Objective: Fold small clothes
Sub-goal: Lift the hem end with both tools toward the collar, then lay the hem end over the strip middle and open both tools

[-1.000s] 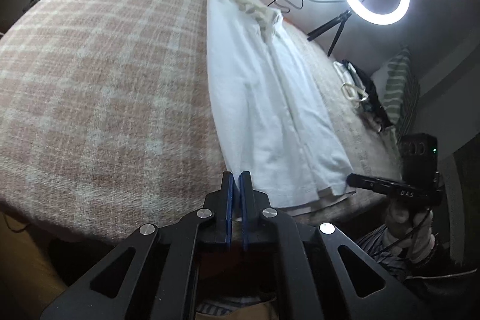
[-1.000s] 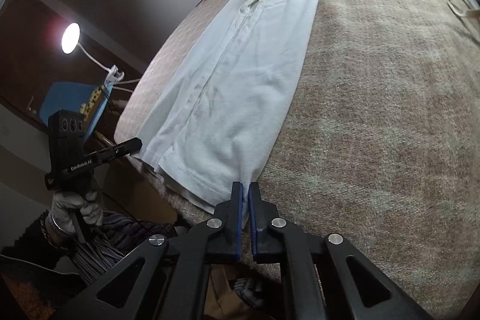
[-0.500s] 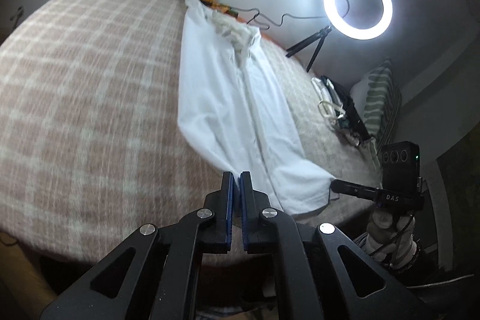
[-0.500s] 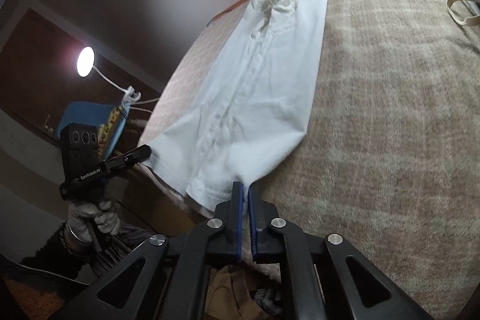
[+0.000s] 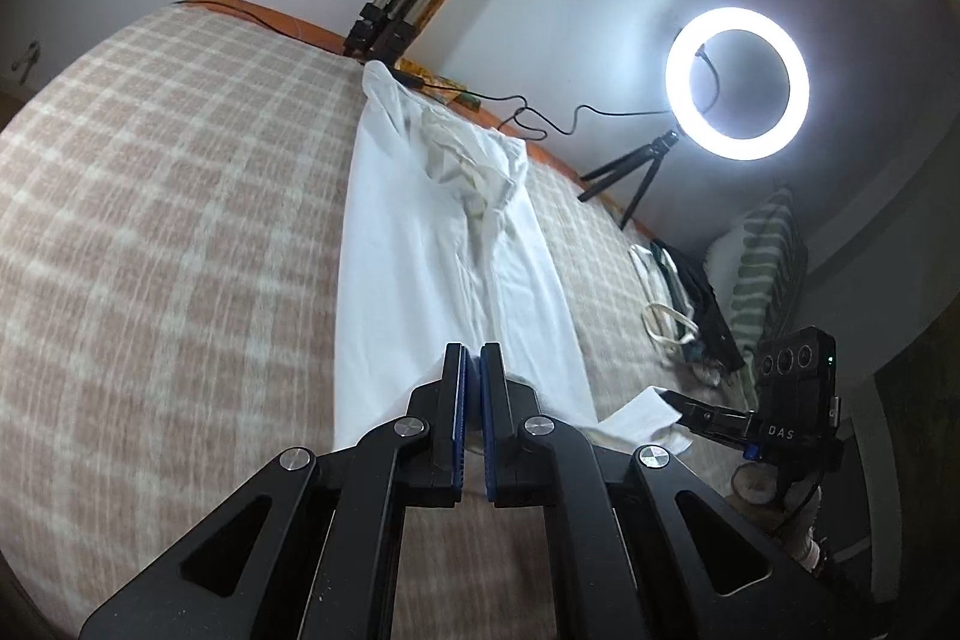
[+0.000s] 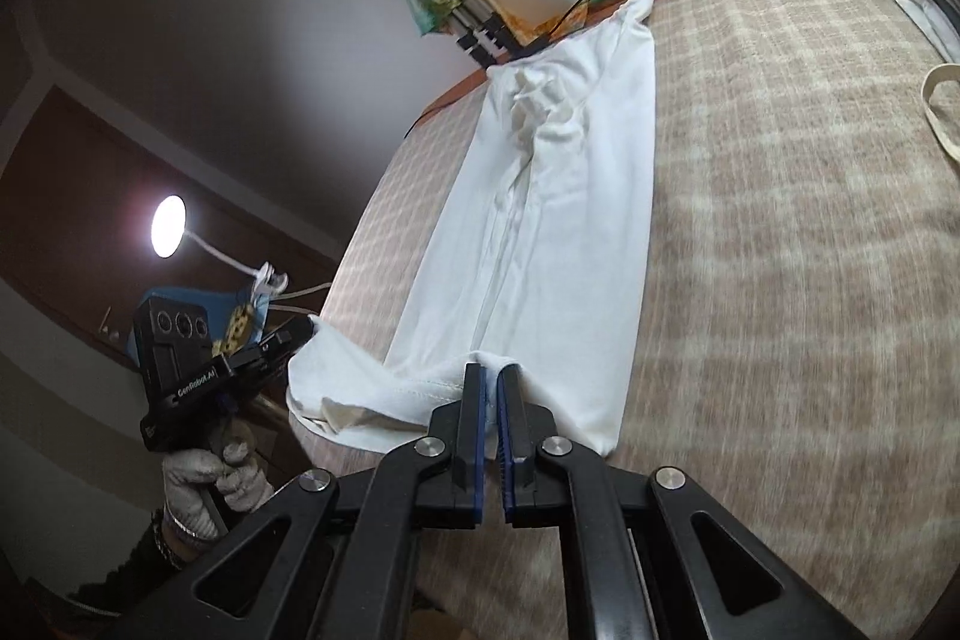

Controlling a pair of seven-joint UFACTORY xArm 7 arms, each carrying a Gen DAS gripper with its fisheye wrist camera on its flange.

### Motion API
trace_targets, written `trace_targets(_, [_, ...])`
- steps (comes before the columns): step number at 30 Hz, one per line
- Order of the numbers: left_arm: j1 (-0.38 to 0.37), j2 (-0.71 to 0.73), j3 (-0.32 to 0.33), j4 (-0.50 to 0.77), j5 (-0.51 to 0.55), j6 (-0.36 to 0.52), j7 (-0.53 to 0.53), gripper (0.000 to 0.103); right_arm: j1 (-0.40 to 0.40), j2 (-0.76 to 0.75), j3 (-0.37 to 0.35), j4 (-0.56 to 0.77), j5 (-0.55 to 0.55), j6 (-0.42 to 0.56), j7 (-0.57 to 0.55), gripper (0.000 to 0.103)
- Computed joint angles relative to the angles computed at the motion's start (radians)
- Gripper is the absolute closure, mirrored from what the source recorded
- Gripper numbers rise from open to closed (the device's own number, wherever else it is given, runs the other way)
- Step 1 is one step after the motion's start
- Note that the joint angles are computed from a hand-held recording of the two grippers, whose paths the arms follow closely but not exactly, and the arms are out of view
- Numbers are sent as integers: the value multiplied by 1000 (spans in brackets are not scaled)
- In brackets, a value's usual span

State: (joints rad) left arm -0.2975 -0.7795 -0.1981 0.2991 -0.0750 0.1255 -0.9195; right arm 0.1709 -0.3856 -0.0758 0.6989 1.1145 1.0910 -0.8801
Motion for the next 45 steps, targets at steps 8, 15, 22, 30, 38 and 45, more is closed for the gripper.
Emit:
trace_targets(8, [66,198,41,67,14,-57,51,100,-2,199,53,129,33,-92,54,102])
trace_targets(15, [1,314,123,96,-48,-112,100,100,-40,310,83,221,-4,-62,141,102])
trace_targets(22, [142,271,12,99,-22,-30,28,95,-69,326,91,265,-53,-12,164,76])
trace_targets(30, [53,92,7,42,45,12,61,90,-42,173,66,209,-60,22,-64,74])
trace_targets(38, [-144,204,103,62,-58,28,147,90,35,171,104,181,-115,-26,-114,77])
trace_targets(45, [-146,308,126,134,-100,34,226,90,61,244,124,224,-119,-39,-94,77])
